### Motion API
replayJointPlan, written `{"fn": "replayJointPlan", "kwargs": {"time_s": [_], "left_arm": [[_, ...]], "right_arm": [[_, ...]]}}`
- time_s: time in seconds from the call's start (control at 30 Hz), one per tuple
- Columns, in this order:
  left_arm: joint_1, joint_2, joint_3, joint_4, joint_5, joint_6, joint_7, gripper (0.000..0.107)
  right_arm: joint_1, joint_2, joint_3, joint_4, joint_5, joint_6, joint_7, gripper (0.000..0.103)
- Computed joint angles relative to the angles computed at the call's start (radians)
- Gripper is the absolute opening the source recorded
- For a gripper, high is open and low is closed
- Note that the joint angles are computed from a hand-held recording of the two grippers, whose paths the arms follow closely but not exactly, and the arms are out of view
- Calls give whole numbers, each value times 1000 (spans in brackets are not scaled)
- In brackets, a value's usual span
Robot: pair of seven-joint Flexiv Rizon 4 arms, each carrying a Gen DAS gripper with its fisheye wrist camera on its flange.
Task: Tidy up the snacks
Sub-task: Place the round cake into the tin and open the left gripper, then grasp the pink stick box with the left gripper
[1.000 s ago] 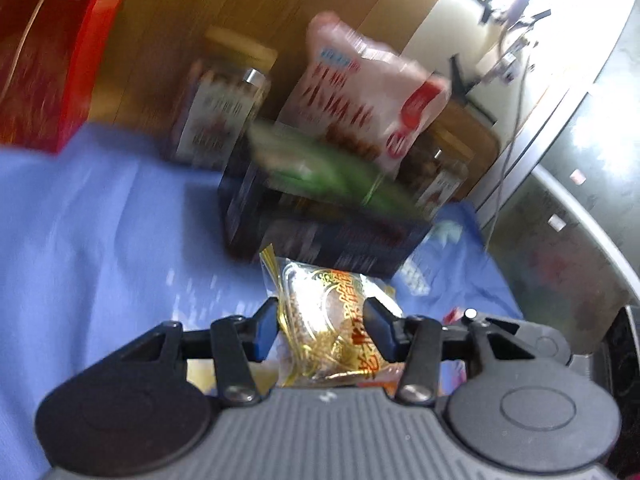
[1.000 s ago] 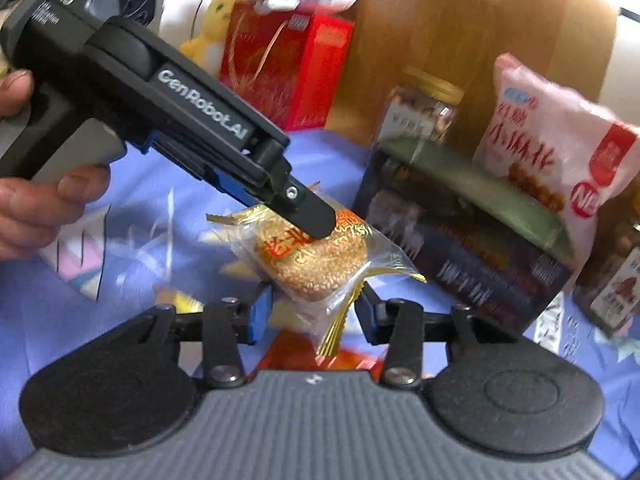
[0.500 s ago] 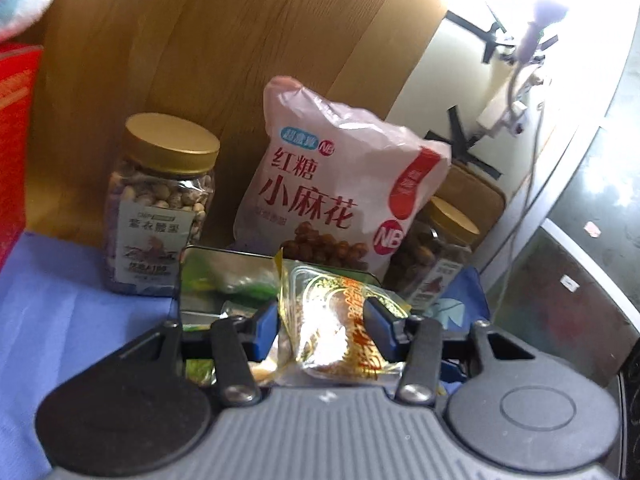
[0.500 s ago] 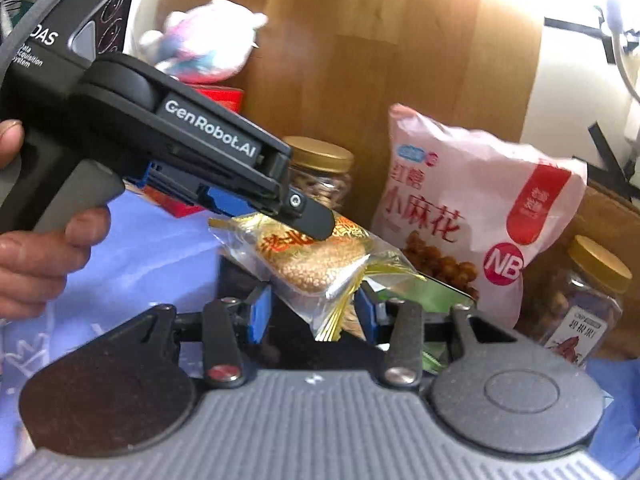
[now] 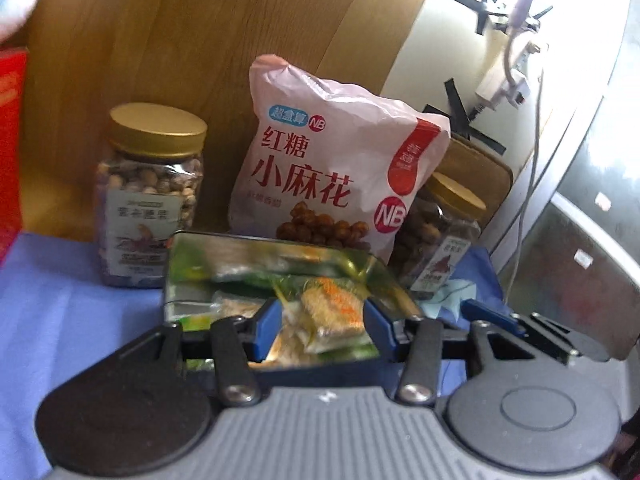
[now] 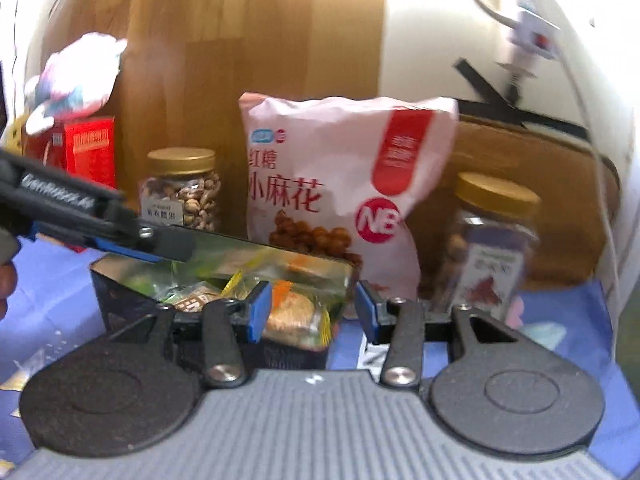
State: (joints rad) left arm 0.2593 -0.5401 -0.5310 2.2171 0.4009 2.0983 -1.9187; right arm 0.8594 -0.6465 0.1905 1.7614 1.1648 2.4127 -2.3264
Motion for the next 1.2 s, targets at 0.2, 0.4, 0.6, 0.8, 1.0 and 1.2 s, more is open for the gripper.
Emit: {"fn": "replayJointPlan", "kwargs": {"time_s": [0.2, 0.4, 0.6, 0.8, 1.0, 1.2], "left_arm": [[-300, 124, 292, 130, -167, 62, 107, 46], [-317, 151, 294, 211, -171, 63, 85, 46], [-334, 158, 294, 255, -158, 89, 68, 46], [-310, 162, 271, 271, -131, 74, 32, 46], [-260, 168, 203, 253, -76, 24, 4, 48], [-91, 67, -74, 152, -25, -161, 4, 50]], "right_arm": [[6, 23, 61, 147, -66, 73, 238, 49], [48, 35, 95, 238, -23, 136, 382, 50], [63, 41, 131, 269, 74, 121, 416, 59], [88, 4, 140, 240, 114, 65, 360, 53], [103, -9, 138, 245, 110, 125, 251, 29], [-56, -43, 291, 495, -355, 212, 849, 29]]}}
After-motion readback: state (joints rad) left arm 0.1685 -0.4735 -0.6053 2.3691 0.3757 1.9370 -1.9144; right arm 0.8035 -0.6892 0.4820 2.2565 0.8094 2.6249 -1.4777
